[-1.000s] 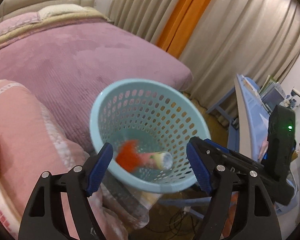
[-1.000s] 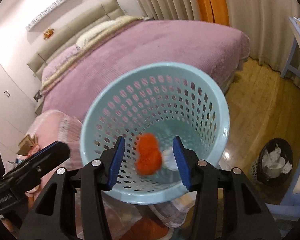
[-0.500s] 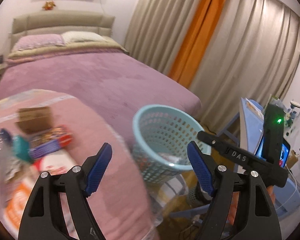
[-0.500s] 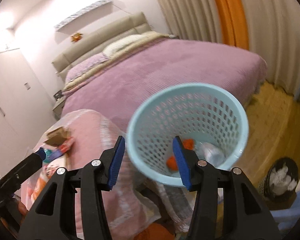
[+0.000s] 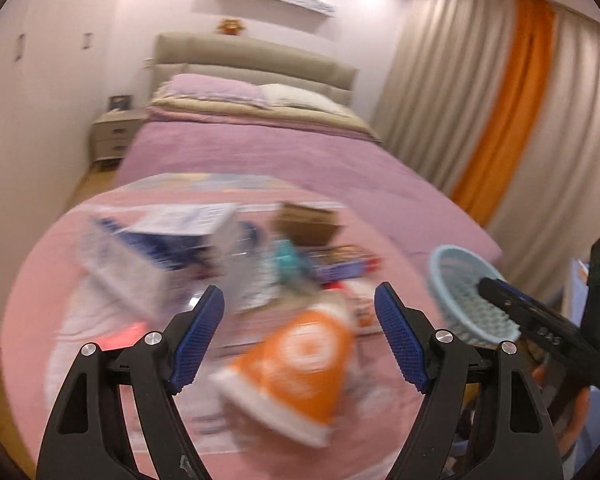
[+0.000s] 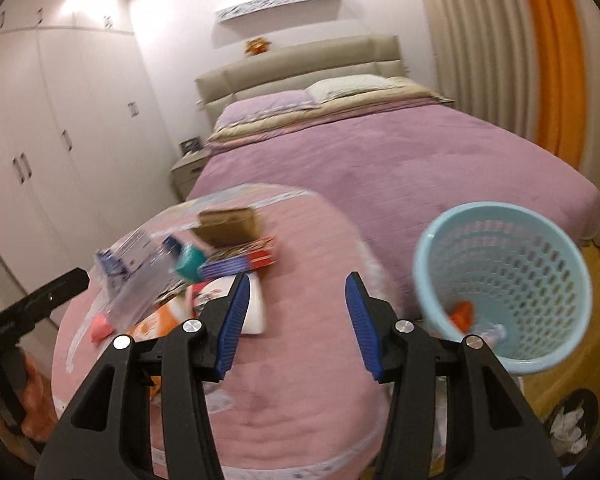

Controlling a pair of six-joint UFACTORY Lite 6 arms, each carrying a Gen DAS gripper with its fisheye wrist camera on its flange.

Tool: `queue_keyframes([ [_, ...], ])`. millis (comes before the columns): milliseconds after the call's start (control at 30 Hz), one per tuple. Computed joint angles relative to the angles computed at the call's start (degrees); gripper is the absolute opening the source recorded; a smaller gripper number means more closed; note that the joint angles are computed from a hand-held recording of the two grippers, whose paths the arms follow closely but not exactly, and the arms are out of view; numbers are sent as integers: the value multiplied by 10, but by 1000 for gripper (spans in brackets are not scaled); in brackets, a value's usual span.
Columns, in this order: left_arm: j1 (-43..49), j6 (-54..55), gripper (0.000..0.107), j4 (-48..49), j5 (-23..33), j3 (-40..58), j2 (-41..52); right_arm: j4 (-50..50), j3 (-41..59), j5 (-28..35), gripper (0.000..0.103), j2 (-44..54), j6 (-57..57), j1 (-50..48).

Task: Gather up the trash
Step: 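Move both tools back over the table toward the remaining trash, then grasp the white milk carton with the left tool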

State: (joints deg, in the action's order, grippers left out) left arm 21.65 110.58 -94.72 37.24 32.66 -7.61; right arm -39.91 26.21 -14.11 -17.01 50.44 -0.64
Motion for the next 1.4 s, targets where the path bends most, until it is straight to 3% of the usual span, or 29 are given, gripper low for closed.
queue_keyframes([
  [100, 67, -10, 76, 22, 22, 42, 63, 126, 35, 6, 47, 65, -107, 46],
  [267, 132, -72, 76, 68, 45, 148, 180, 157, 79, -2, 47, 145, -130, 74],
  [467, 121, -192, 76, 114, 32, 284, 307, 297, 128, -11, 58, 224, -258, 116],
  [733, 94, -331, 76, 176, 19, 441, 452, 220, 156, -14, 59, 265, -192, 108],
  [1033, 88, -371, 72, 194, 31, 498, 505, 178, 168, -16, 59, 280, -152, 118],
  [1233, 101, -333, 56, 175, 46, 476, 479, 185, 145, -11, 59, 246, -155, 141],
  [1400, 126, -288, 54, 175, 72, 431, 426, 68, 133, -23, 59, 235, -23, 156],
])
